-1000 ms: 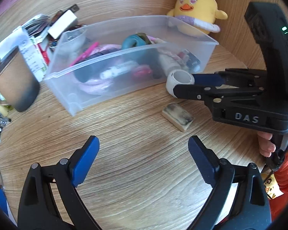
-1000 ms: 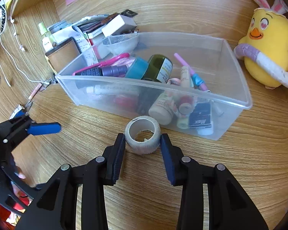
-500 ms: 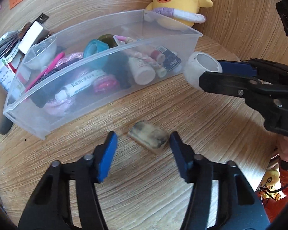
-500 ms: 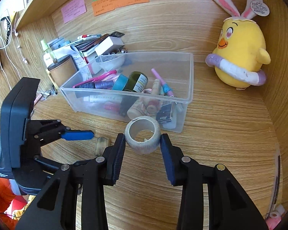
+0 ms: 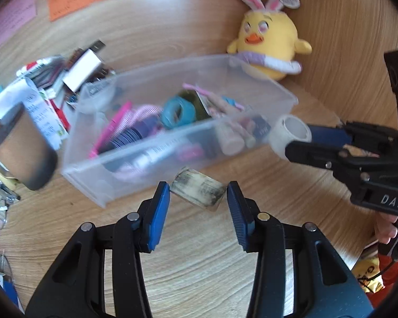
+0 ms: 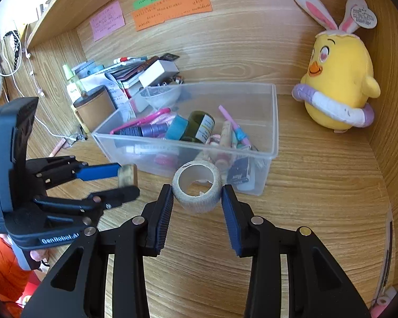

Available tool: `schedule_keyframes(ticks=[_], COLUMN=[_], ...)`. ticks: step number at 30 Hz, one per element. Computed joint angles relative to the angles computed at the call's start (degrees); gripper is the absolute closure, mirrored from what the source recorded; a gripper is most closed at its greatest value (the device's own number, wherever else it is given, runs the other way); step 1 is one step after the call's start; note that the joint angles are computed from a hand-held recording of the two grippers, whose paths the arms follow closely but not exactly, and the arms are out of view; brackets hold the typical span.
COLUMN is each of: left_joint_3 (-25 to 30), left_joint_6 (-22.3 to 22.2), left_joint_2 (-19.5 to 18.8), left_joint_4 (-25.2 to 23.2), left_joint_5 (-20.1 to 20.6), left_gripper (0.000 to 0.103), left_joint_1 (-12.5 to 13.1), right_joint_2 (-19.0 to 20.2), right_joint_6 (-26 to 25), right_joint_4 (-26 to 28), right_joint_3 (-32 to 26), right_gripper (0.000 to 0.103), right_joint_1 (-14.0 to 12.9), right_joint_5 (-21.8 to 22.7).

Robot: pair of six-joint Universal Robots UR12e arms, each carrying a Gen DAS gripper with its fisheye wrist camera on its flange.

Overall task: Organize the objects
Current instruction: 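Lower white tape and wooden block into the clear box, open both grippers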

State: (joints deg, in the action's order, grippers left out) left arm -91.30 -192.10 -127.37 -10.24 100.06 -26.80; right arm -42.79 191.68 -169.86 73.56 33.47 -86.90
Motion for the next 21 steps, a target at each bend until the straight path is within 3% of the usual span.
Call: schedule_keyframes(ticks=[10, 21], left_joint_3=[0.40, 3.27], left_joint_6=[-3.52, -6.35], left_joint_2=[0.18, -1.44], left_joint_4=[5.90, 2.45], left_joint_5=[2.66, 2.33], left_gripper=[0.058, 0.059], left_joint_1=[1.03, 2.20], right_joint_2=[1.02, 4.85], right_joint_6=[0.49, 1.37], right_joint_4=[-2.22, 5.25], right_joint_3=[-3.30, -10.47], right_gripper=[0.068, 0.068], right_joint_1=[0.01, -0.40], right_joint_5=[-2.84, -3.01])
